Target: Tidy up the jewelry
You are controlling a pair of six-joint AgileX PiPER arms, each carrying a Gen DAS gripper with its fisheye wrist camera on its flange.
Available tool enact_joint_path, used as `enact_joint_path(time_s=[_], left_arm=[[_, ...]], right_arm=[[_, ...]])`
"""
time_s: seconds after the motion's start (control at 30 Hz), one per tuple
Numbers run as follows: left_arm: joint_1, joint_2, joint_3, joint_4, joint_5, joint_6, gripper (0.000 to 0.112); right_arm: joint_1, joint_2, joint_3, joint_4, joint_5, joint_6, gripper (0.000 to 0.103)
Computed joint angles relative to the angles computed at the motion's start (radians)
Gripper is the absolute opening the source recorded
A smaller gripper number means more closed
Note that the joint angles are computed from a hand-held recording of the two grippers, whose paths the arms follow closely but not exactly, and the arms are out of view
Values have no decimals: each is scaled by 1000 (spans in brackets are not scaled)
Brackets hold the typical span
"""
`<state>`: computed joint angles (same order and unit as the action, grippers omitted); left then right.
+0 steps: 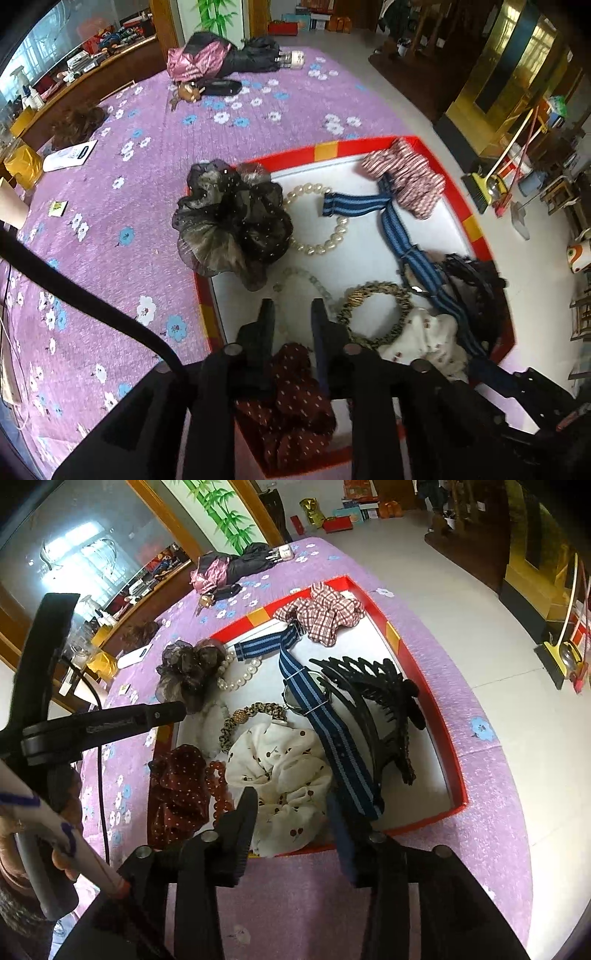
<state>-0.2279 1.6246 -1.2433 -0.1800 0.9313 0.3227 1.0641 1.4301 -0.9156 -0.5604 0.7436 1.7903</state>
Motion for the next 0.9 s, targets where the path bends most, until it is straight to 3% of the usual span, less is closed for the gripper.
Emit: enact_joint_path(time_s=[0.17, 0.3, 0.57, 0.9], left_arm=[[55, -84, 2, -74, 48, 59, 41], [148, -130, 21, -121, 43, 93, 57], [334, -36, 35, -170, 80, 111, 59], [344, 42, 67, -221, 61, 171, 58]], right_arm=[[28, -34, -10, -32, 56, 28, 44], [40, -86, -14, -71, 148, 36, 47], [-117, -97, -21, -24, 194, -158, 47], [-363, 4, -51, 83, 58, -407, 47]])
